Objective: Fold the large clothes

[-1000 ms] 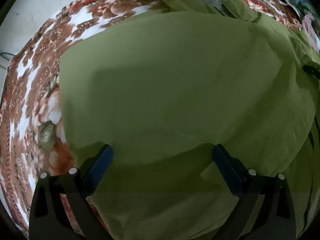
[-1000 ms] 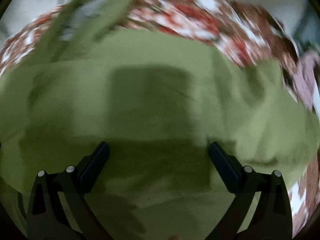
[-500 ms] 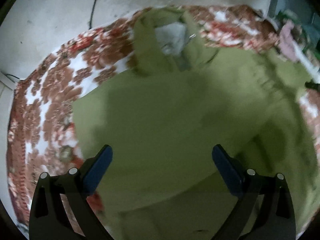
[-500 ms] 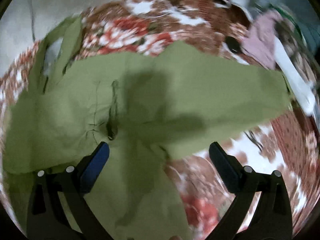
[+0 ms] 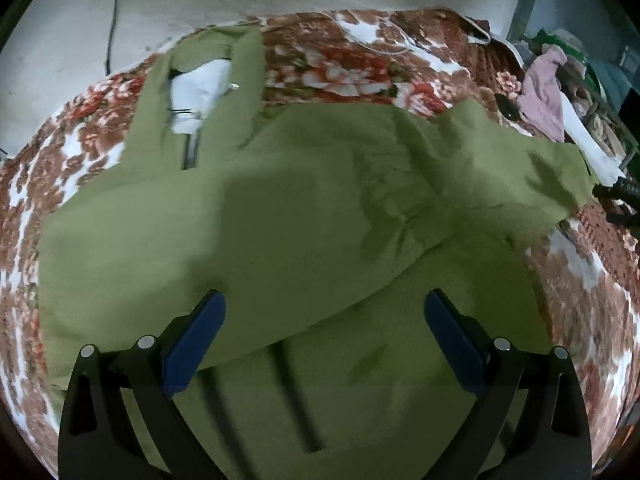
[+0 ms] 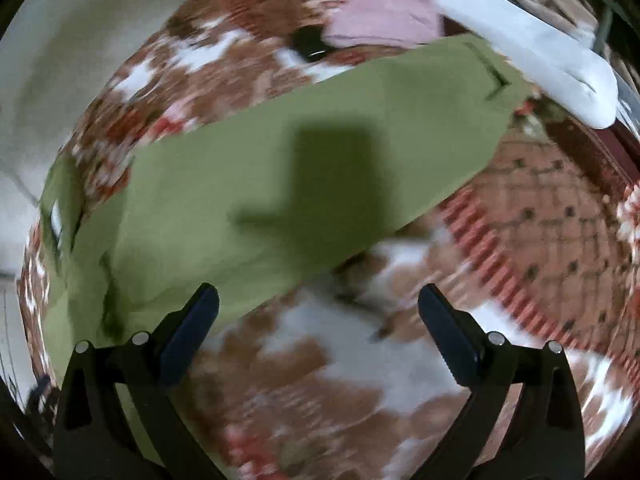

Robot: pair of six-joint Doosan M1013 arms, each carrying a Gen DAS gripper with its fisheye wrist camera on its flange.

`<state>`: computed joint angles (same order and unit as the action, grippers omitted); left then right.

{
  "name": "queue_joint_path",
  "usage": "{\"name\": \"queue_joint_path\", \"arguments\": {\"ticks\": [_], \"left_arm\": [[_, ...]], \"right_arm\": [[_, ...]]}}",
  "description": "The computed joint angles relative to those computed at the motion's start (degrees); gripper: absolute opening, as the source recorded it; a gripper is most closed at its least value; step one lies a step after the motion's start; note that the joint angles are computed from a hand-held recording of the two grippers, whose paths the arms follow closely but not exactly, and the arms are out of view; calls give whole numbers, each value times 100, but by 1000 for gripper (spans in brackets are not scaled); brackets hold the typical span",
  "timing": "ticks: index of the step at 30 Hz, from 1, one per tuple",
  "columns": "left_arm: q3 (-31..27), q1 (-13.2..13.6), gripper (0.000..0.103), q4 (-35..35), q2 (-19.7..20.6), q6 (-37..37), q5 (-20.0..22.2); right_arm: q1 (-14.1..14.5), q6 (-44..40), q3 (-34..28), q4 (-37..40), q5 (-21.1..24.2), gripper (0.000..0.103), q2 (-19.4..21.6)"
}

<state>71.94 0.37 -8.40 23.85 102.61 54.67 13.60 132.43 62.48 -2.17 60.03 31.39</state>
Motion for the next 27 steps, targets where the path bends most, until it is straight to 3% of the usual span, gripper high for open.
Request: {"name": "queue_joint_path", "arguments": {"ticks": [7, 13, 24, 25, 27], "left_arm": [[-282, -297, 98, 391, 287, -509, -7], [-451, -343, 98, 308, 473, -773, 199], [-536, -459, 98, 277, 757, -845, 149], [-537, -469, 98, 266, 772, -854, 162], [-507, -488, 98, 251, 788, -827, 167]], "right_arm": [[-749, 72, 112, 173, -371, 99, 10], [-1154, 132, 41, 817, -532, 99, 204], [-1354, 66, 72, 1675, -1029, 98, 377], [-1367, 40, 57, 1732, -1022, 97, 393], [-1382, -3, 12, 1820, -969, 80, 435]]}}
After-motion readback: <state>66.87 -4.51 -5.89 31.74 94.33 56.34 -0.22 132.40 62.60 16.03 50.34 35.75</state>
